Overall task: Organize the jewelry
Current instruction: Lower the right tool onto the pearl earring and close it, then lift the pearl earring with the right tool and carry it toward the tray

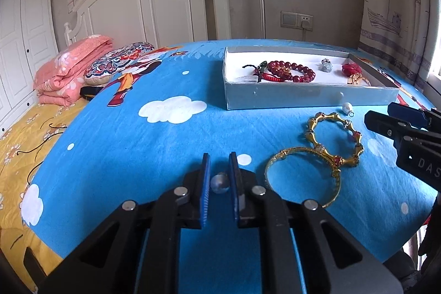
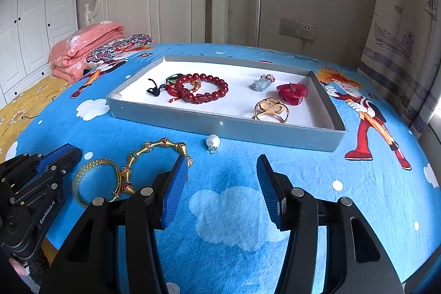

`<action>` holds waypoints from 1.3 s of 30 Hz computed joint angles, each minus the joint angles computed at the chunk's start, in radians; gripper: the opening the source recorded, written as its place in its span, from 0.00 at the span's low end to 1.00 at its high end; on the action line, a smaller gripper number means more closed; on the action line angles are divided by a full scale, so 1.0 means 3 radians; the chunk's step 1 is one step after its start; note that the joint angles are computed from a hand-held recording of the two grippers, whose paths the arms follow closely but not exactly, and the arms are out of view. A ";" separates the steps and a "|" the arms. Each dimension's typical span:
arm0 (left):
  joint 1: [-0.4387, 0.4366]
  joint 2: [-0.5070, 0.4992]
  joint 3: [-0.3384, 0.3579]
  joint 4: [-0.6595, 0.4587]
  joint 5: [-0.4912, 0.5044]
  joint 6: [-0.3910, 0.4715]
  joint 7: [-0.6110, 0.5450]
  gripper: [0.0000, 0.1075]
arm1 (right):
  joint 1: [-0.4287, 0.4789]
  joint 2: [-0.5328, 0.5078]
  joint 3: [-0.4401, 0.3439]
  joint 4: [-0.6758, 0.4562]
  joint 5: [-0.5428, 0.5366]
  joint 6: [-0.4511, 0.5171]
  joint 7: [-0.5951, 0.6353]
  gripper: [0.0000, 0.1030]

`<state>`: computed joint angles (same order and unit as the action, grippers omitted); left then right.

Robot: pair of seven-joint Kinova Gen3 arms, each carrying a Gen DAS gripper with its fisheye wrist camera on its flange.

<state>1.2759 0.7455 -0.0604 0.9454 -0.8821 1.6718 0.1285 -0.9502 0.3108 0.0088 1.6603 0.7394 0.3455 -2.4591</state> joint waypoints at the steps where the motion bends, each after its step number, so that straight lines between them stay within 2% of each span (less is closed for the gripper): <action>1: -0.0008 -0.0032 -0.0002 0.0056 0.0004 -0.0044 0.0043 0.12 | 0.0049 0.0021 -0.0051 -0.0049 -0.0069 0.0044 0.0064 0.49; 5: -0.0060 -0.0140 0.0024 0.0220 0.0002 -0.0179 0.0194 0.12 | 0.0260 0.0135 -0.0284 -0.0327 -0.0477 0.0299 0.0500 0.49; 10: -0.0154 -0.0284 0.0094 0.0399 0.0002 -0.0397 0.0336 0.12 | 0.0126 0.0248 -0.0186 -0.0608 -0.0524 0.0565 0.0563 0.47; 15: -0.0243 -0.0295 0.0132 0.0388 0.0018 -0.0436 0.0258 0.12 | 0.0152 0.0403 -0.0241 -0.0913 -0.0686 0.0892 0.0744 0.38; 20: -0.0266 -0.0304 0.0142 0.0399 0.0016 -0.0466 0.0240 0.12 | 0.0206 0.0551 -0.0303 -0.1196 -0.0918 0.1146 0.1008 0.34; 22: -0.0255 -0.0277 0.0139 0.0369 0.0009 -0.0436 0.0203 0.12 | 0.0220 0.0619 -0.0323 -0.1312 -0.1010 0.1252 0.1129 0.29; 26: -0.0253 -0.0308 0.0132 0.0419 0.0014 -0.0484 0.0241 0.13 | 0.0217 0.0634 -0.0293 -0.1342 -0.1109 0.1259 0.1215 0.23; 27: -0.0256 -0.0316 0.0135 0.0428 0.0015 -0.0494 0.0248 0.13 | 0.0237 0.0628 -0.0314 -0.1326 -0.1129 0.1230 0.1252 0.12; 30: -0.0253 -0.0343 0.0146 0.0474 -0.0003 -0.0539 0.0258 0.19 | 0.0167 0.0527 -0.0216 -0.1134 -0.1056 0.1024 0.1133 0.12; 32: -0.0204 -0.0388 0.0124 0.0570 -0.0063 -0.0588 0.0402 0.35 | 0.0136 0.0446 -0.0178 -0.0993 -0.0984 0.0895 0.1057 0.12; 33: -0.0156 -0.0418 0.0109 0.0651 -0.0136 -0.0621 0.0517 0.38 | 0.0142 0.0407 -0.0182 -0.0927 -0.0966 0.0840 0.1042 0.12; 39: -0.0009 -0.0481 0.0198 0.0861 -0.0379 -0.0558 0.0793 0.39 | 0.0159 0.0227 -0.0178 -0.0574 -0.0885 0.0538 0.0899 0.12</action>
<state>1.2733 0.6012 -0.0011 1.2038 -0.9958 1.5044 0.3663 -0.9023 0.3788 -0.0447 1.4879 0.4739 0.5069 -2.1894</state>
